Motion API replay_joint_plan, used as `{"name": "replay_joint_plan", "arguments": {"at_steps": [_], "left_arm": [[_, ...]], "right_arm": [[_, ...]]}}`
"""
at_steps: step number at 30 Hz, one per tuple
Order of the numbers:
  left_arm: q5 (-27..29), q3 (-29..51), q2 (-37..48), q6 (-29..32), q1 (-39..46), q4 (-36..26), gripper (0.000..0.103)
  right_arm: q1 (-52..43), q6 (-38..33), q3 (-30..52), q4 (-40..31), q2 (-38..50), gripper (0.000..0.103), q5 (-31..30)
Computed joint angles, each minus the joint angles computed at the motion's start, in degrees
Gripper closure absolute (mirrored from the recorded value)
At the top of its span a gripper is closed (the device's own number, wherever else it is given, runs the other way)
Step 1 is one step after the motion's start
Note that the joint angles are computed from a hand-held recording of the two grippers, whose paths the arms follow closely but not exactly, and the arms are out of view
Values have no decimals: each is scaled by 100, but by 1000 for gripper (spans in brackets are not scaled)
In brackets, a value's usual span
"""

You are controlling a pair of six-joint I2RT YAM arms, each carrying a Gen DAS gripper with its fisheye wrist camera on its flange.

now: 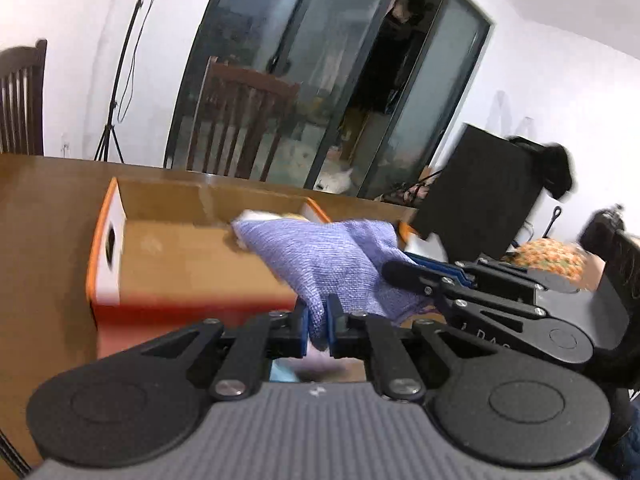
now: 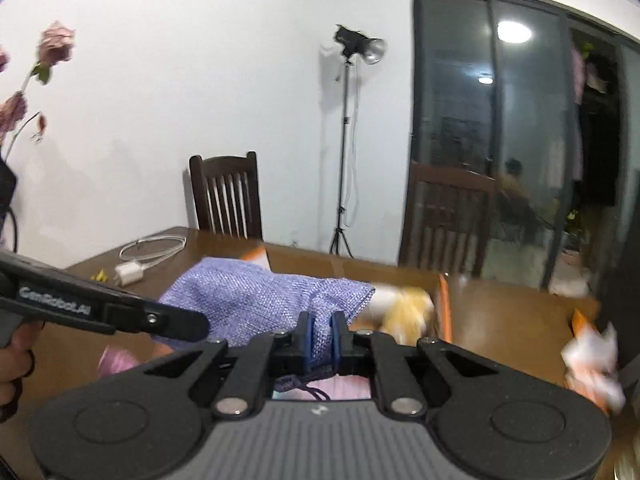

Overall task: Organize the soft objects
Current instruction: 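Carry the purple bag into the box and open both grippers, then withdraw both grippers from the box toward the remaining items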

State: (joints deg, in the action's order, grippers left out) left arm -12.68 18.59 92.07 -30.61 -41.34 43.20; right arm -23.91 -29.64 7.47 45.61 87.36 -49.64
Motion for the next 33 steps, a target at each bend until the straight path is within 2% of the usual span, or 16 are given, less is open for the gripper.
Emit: {"name": "replay_joint_plan", "arguments": {"at_steps": [1,2,3,6,8,10,12,13,14,16,18,21,24,27,29,33], "left_arm": [[405,474,188,153,601,-405,94],[631,917,450,408,1000,-715,93],[718,1429,851,679,1369,-951,93],[910,2874,2044,1111,2142,-1686,93],[794,3818,2808,1164,2437,-2226,92],[728,4433,3264,1139,2599,-2659,90],[564,4823,3510,1195,2649,-3052,74],[573,4848,3528,1277,2672,-3081,59],[771,4742,3470,1429,2747,-2972,55],[837,4501,3272,1594,2788,-2804,45],[739,4232,3028,1689,2759,-2614,43],[652,4016,2696,1602,2737,-2678,43],[500,3619,2075,1642,2693,-2762,42],[277,2908,1088,1633,2553,-2782,35],[35,2428,309,1639,2353,-2922,34],[-580,1493,-1495,1553,1799,-3530,33]], "right_arm": [[696,424,532,-69,245,93,576],[1255,618,1234,-536,544,93,1049],[1667,670,1954,-1136,873,93,1379],[2788,1370,4114,-2024,2426,93,2596],[3213,1847,5554,-2614,3503,94,3152],[3412,2028,6994,-3759,4350,93,3361],[3538,2119,7951,-4375,5001,93,3426],[3577,2124,8198,-4514,5191,92,3439],[3615,2084,8384,-4625,5342,88,3492],[3668,2004,8628,-4787,5547,82,3627],[3680,2061,8915,-5107,5707,72,3667],[3601,2173,8562,-4843,5465,73,3509],[3426,2123,7700,-4460,4699,72,3381],[3138,1964,6805,-4228,3632,63,3240],[2847,1775,6099,-4144,2746,57,3112],[2047,1214,4919,-4283,1084,56,2697]]}}
